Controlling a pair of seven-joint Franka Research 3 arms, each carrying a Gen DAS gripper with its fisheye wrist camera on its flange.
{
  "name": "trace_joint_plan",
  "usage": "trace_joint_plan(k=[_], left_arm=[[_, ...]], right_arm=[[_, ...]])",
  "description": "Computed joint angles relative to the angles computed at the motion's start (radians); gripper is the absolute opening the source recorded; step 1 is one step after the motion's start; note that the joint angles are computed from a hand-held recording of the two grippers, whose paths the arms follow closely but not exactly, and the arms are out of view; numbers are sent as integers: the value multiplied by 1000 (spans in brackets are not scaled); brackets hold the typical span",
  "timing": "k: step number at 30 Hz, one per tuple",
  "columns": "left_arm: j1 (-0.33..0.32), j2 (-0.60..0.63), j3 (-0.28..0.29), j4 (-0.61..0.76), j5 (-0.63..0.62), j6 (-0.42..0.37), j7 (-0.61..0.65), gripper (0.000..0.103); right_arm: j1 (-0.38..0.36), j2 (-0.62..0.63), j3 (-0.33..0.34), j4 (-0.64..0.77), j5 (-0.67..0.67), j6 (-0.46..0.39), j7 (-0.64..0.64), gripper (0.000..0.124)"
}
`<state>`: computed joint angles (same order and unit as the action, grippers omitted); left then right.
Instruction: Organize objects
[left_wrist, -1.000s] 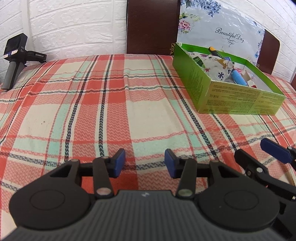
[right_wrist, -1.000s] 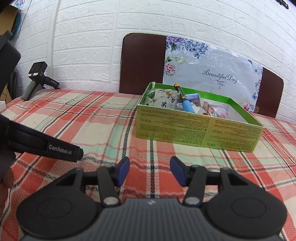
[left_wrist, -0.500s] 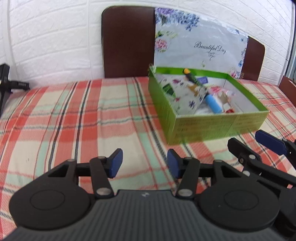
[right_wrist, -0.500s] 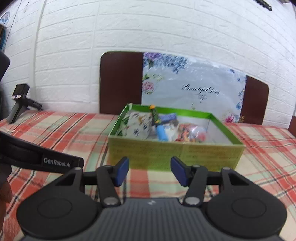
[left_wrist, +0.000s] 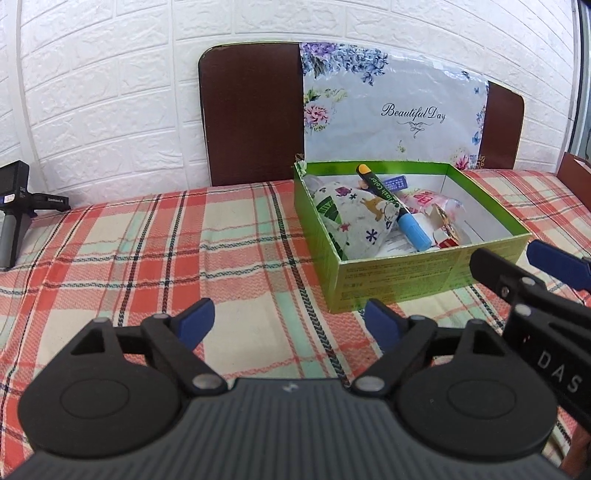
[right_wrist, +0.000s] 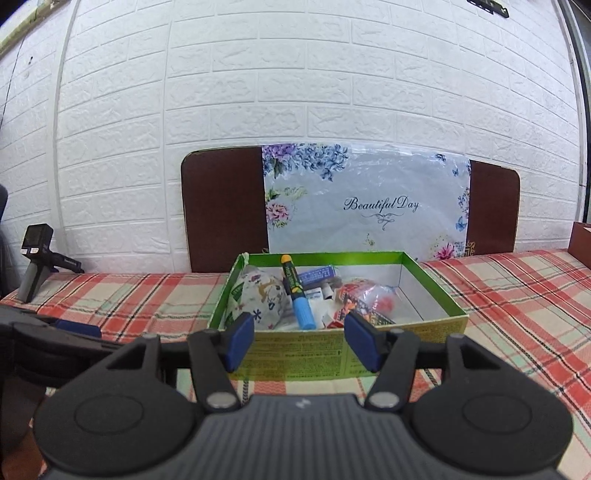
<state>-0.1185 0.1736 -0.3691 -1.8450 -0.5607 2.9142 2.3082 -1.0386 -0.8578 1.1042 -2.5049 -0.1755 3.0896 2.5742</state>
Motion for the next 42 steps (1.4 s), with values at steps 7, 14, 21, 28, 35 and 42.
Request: trace_joint_plan(k=[7, 14, 21, 28, 35, 42], left_arm=[[8, -10, 10, -6, -18, -2, -16, 98], [10, -22, 22, -14, -28, -2, -29, 99], [7, -40, 20, -35, -70, 7, 17, 103], [-25, -51, 50, -59, -1, 24, -20, 103], [-33, -54, 63, -82, 103, 59, -116, 103], [-15, -58, 41, -102, 122, 107, -122, 103]], right_arm=[[11, 11, 3, 5, -5, -11, 7, 57], [25, -14, -2, 3, -5, -16, 25, 58], [48, -18, -16, -11, -6, -14, 32, 60], [64, -9, -23, -20, -5, -28, 53, 68], [76, -19, -30, -32, -15, -29, 73, 70], [75, -24, -29, -30, -25, -33, 83, 73]])
